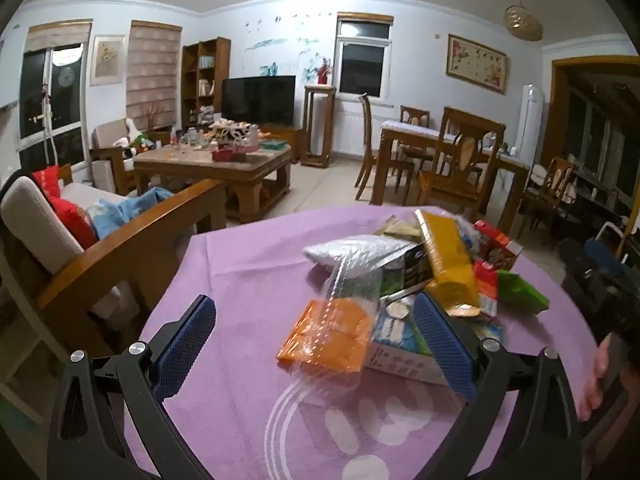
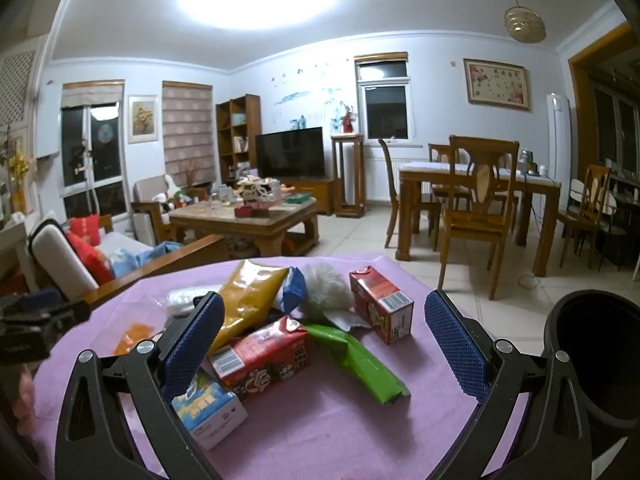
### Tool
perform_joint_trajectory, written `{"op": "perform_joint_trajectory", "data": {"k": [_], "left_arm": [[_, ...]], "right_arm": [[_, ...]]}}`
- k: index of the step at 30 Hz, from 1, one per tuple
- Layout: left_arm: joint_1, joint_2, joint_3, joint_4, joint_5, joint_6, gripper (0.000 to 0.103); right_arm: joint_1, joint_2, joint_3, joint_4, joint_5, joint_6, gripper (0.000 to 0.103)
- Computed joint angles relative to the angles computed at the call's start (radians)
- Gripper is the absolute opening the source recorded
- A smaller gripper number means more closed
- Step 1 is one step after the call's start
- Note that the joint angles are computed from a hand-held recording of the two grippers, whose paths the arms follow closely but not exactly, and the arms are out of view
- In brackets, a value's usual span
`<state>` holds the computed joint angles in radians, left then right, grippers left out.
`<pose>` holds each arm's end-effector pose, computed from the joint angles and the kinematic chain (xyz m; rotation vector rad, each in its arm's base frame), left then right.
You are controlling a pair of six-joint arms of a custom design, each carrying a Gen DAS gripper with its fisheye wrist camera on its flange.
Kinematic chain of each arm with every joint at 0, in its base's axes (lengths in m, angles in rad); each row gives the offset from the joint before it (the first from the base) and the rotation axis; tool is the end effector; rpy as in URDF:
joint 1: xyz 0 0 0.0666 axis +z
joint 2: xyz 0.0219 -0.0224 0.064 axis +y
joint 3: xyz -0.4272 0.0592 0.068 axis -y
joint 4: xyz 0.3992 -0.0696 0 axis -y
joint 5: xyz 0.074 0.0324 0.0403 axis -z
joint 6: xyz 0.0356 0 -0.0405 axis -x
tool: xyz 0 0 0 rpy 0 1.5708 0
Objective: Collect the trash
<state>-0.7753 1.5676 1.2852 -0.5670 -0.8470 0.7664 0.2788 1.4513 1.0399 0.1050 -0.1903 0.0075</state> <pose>0.4014 -0.3565 0.3734 -0.3418 2.0656 0.1250 0.4868 0.1459 0.3702 -0.3989 1.8450 0.3646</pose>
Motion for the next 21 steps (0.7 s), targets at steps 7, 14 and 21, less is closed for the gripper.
{"op": "perform_joint_trajectory", "data": {"k": [7, 14, 21], "left_arm": [[-0.020, -0.012, -0.025, 0.072, -0.121, -0.030, 0.098], [-0.012, -0.008, -0.043, 0.214, -0.171, -0.146, 0.098], [-0.021, 0.004, -0.018, 0.161, -0.171, -0.154, 0.098]], "right_arm": [[0.001, 0.000, 0.001, -0.001, 0.001, 0.001, 0.099], [0.000, 0.000, -0.001, 0.003, 0.000, -0.001, 0.099], [0.000, 0.000, 0.000, 0.002, 0.000, 0.001, 0.099]]}}
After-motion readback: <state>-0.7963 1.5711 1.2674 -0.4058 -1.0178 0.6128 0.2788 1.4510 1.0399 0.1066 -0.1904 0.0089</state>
